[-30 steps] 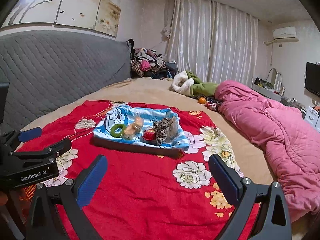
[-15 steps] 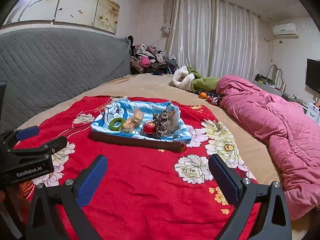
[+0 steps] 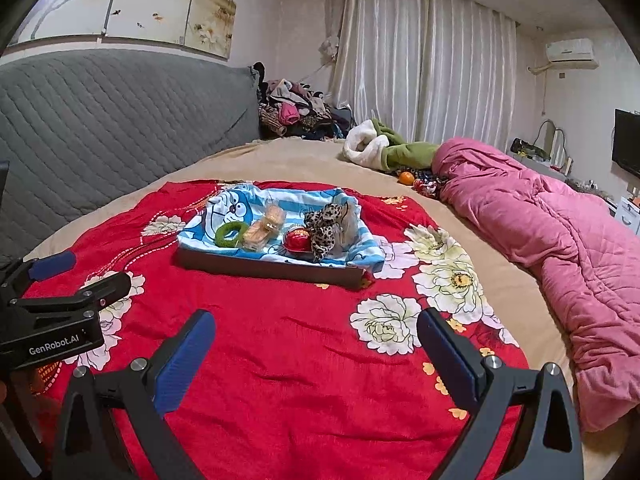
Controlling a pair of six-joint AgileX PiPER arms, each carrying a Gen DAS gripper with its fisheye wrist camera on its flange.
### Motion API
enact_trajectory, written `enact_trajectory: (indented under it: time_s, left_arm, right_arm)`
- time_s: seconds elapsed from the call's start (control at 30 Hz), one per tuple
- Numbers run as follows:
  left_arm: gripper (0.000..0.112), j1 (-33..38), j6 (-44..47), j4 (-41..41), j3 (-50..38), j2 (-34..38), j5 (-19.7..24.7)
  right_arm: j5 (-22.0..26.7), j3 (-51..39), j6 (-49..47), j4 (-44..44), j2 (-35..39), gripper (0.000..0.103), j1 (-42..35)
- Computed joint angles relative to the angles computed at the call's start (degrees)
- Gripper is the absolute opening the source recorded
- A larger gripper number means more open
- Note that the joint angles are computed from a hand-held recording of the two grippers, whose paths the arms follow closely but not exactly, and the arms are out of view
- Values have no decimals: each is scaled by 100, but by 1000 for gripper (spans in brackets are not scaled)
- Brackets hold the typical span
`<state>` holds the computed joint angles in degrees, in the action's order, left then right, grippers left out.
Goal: Organize objects
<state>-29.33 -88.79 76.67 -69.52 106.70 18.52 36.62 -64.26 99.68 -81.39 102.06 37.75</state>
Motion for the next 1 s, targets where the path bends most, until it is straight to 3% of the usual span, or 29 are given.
enact_trajectory:
  time_s: [1.0]
  left_arm:
    - [91,81,131,-127,-309,625,-83]
  right_arm:
    - [-422,149,523,-248,427,102,-324]
